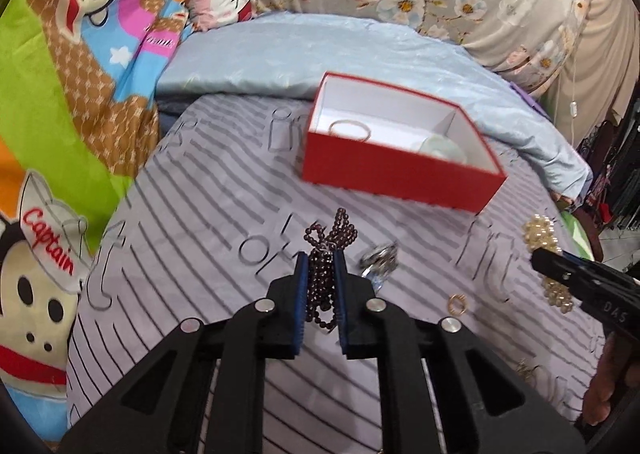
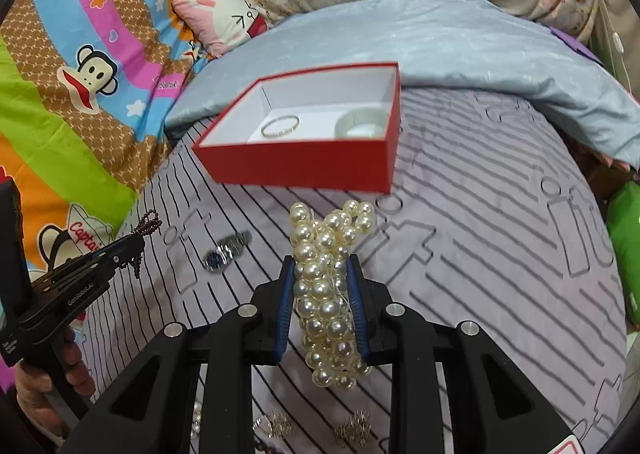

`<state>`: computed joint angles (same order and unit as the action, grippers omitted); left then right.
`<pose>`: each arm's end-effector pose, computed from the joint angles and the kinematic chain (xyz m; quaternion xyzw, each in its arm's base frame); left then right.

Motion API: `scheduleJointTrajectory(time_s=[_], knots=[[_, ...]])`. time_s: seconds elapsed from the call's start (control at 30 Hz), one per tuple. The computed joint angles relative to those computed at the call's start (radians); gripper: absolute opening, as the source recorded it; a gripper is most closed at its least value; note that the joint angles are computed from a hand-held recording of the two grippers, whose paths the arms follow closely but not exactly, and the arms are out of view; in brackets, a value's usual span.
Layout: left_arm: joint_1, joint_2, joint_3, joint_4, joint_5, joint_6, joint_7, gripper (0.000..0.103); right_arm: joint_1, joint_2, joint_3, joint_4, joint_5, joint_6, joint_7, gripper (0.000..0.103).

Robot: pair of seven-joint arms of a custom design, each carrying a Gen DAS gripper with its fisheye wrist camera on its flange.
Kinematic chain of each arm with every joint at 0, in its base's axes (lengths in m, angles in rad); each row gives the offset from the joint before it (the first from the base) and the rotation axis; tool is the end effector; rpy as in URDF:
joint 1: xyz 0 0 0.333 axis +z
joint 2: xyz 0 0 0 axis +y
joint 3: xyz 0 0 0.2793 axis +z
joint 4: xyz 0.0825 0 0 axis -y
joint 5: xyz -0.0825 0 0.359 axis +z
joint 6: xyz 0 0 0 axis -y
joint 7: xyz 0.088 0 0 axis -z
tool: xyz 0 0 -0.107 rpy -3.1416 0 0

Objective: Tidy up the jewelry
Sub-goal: 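Carry the clip and beaded bow into the red box and open both tools, then withdraw both tools from the box toward the remaining jewelry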

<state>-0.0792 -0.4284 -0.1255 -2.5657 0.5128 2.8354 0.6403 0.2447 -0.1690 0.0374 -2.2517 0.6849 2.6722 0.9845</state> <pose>0.4248 -0.1161 0.4645 -0.7427 0.5583 -0.2767 0.2452 0.5017 0.1262 0.4724 -0.7637 0.5374 -0.0854 0.3473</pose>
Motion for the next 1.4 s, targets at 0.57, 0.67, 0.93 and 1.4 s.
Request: scheduleJointTrajectory(time_s=[0.57, 0.67, 0.93, 1.4], knots=[[0.033, 0.488, 0.006, 0.565, -0.084, -0.013, 0.176, 0.012, 0.017, 0.524, 0.013, 0.714, -0.196, -0.128, 0.130, 0.024], [0.046, 0.564, 0.001, 0.636, -0.109, -0.034, 0.207, 0.012, 0.035, 0.631, 0.008, 0.850, -0.252, -0.164, 0.175, 0.024], [0.062, 0.667, 0.001, 0.722, -0.120, -0.041, 0.221, 0.020, 0.048, 0.822, 0.017, 1.092, -0.307, -0.236, 0.227, 0.027], [0.066, 0.340, 0.026, 0.406, 0.114, 0.003, -0.059, 0.072, -0.066, 0.327, 0.042, 0.465, -0.046, -0.040, 0.002, 0.039]])
